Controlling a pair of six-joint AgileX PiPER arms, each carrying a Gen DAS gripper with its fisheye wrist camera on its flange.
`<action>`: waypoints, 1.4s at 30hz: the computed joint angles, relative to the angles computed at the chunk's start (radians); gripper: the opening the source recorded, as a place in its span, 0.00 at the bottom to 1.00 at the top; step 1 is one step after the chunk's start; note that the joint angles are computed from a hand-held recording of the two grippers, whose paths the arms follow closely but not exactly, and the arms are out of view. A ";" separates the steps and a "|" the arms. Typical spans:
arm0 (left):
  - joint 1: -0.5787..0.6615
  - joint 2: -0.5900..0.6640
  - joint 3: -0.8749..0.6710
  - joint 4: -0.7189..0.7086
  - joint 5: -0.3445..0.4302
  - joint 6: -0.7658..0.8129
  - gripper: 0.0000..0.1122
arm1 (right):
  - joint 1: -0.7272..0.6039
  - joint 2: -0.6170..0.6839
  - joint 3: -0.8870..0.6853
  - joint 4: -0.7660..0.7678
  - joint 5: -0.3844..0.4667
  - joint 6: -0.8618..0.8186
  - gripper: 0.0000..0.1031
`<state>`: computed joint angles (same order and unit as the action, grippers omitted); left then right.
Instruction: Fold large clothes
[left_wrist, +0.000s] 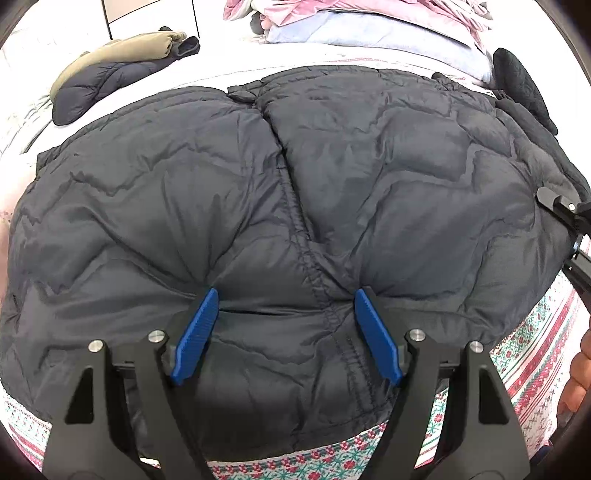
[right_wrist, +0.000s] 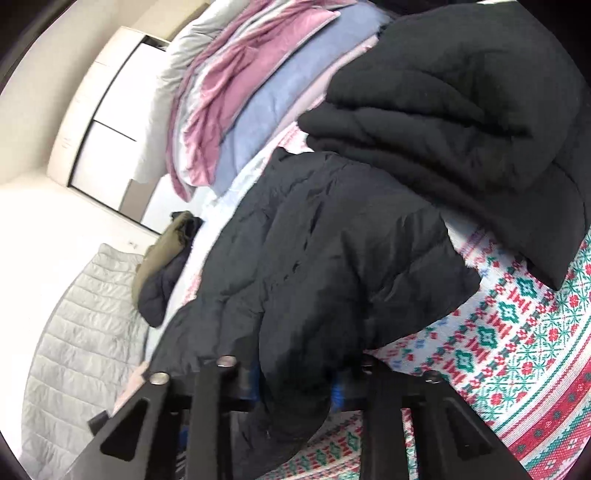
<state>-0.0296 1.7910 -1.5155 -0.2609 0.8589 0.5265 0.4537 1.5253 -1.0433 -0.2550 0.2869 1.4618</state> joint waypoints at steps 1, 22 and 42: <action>0.003 -0.001 0.001 -0.010 0.001 0.006 0.68 | 0.002 -0.002 -0.006 -0.011 0.008 -0.001 0.18; -0.144 -0.140 0.223 0.345 -0.195 -0.077 0.68 | 0.222 -0.012 -0.219 -0.467 0.391 0.186 0.11; 0.024 0.106 -0.375 0.059 0.190 -0.104 0.68 | 0.284 -0.015 -0.261 -0.589 0.444 0.232 0.11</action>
